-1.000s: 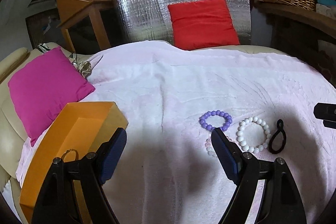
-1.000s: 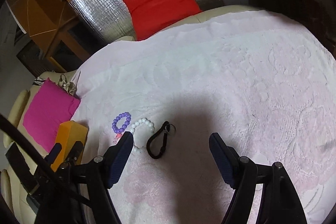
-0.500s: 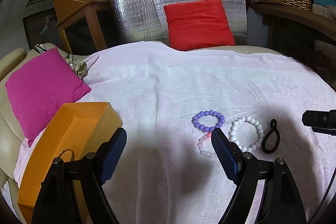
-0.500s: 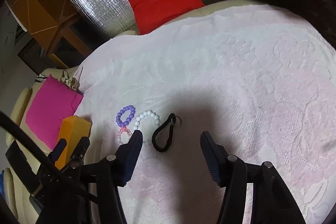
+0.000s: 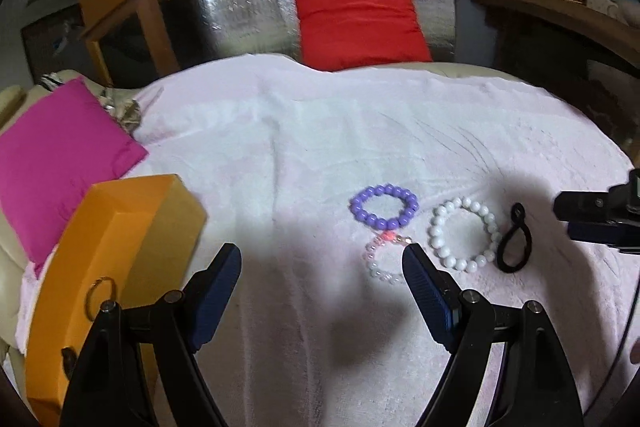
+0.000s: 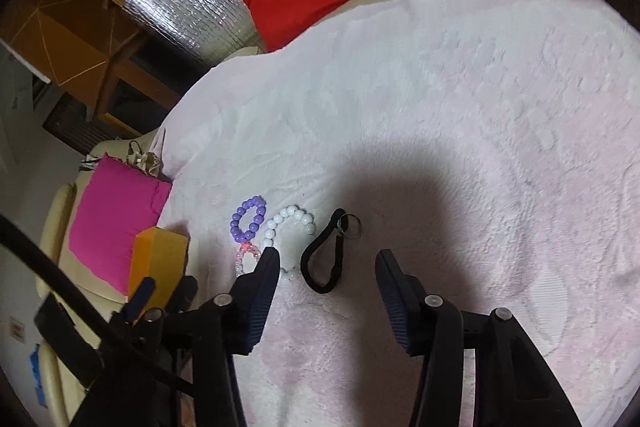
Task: Organize jewelry
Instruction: 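Move both open tools back toward the remaining bracelets on the blanket, then grasp the pink crystal bracelet with the left tool while the right tool grasps the black carabiner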
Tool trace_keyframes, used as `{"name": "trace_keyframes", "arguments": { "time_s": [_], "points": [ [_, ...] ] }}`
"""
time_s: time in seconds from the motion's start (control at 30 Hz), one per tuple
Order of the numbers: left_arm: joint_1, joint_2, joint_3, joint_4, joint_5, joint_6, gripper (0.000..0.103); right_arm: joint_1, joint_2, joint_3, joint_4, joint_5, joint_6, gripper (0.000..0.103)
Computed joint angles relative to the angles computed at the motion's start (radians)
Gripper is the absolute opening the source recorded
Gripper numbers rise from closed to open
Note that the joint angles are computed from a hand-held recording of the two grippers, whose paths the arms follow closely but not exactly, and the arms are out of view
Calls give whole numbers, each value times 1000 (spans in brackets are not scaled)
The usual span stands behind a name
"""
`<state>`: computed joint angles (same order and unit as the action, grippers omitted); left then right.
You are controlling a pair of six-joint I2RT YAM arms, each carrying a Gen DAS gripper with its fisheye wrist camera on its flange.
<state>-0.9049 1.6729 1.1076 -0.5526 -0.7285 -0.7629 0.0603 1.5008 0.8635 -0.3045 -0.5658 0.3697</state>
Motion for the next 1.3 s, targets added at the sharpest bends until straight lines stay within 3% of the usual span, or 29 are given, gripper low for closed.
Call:
{"name": "trace_keyframes", "arguments": {
  "time_s": [0.13, 0.37, 0.57, 0.73, 0.83, 0.97, 1.1, 1.3],
  "points": [
    [28, -26, -48, 86, 96, 62, 83, 13, 52, 23, 13, -23, 36, 54],
    [96, -68, -131, 204, 272, 81, 83, 79, 158, 81, 49, 76, 103, 54],
    [133, -53, -167, 316, 360, 120, 82, 89, 190, 86, 105, 101, 149, 44],
    [169, 14, -137, 358, 446, 172, 54, 82, 204, 88, 126, 112, 141, 22],
    [183, 59, -118, 383, 474, 178, 50, 76, 200, 82, 139, 120, 134, 15],
    [181, 71, -115, 406, 491, 190, 39, 69, 179, 71, 137, 108, 119, 15],
    [173, 79, -107, 401, 488, 194, 17, 60, 155, 57, 141, 90, 108, 15],
    [158, 70, -109, 390, 488, 191, 10, 48, 131, 44, 139, 81, 101, 15]
  ]
}}
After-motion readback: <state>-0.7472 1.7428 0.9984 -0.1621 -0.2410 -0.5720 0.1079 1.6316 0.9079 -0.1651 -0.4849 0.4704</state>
